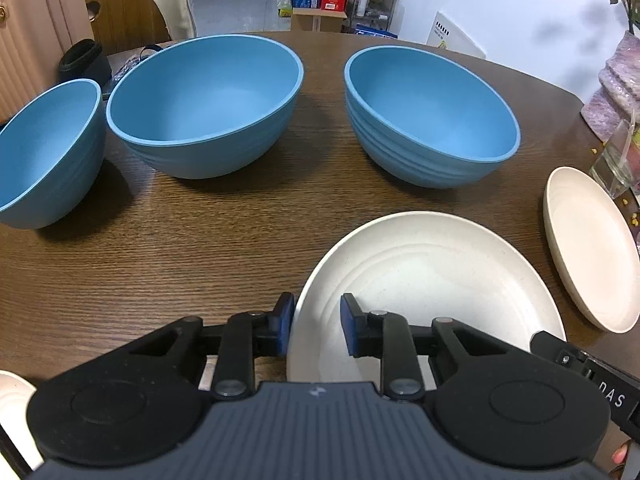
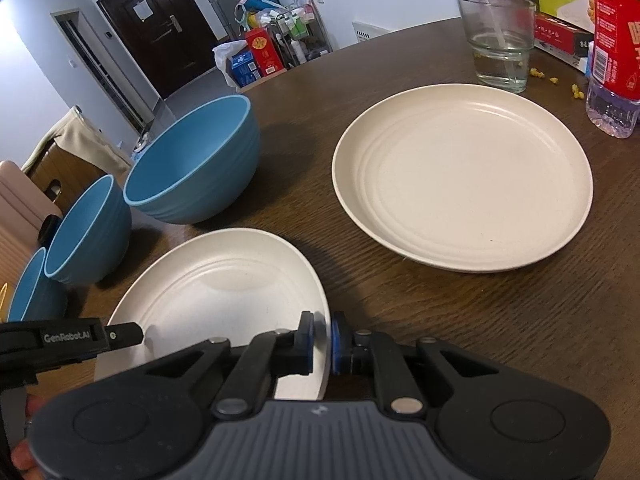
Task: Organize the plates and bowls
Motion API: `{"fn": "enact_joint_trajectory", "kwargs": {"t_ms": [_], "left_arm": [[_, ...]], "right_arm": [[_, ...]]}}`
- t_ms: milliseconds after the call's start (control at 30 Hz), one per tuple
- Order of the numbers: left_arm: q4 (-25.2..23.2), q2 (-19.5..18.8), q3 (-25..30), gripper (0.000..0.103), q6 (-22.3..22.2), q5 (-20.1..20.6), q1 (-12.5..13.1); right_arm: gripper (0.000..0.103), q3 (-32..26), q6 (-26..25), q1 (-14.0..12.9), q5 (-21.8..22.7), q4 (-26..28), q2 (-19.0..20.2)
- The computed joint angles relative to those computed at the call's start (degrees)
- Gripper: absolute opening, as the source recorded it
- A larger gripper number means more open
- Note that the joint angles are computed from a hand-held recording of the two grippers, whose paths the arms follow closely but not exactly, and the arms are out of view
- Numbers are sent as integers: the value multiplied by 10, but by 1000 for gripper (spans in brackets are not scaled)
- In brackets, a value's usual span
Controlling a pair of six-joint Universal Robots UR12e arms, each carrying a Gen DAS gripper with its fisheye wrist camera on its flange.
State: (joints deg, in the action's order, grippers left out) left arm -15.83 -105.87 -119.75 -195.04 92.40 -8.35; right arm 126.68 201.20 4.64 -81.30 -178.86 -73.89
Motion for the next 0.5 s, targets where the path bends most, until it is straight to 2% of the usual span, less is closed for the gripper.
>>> {"fn": "enact_joint_trajectory", "kwargs": {"t_ms": [500], "left_arm": [[22,35,-36,26,-19,-8,-6]], "right_arm": [[8,31,-4,-6,3,-25,-29]]}}
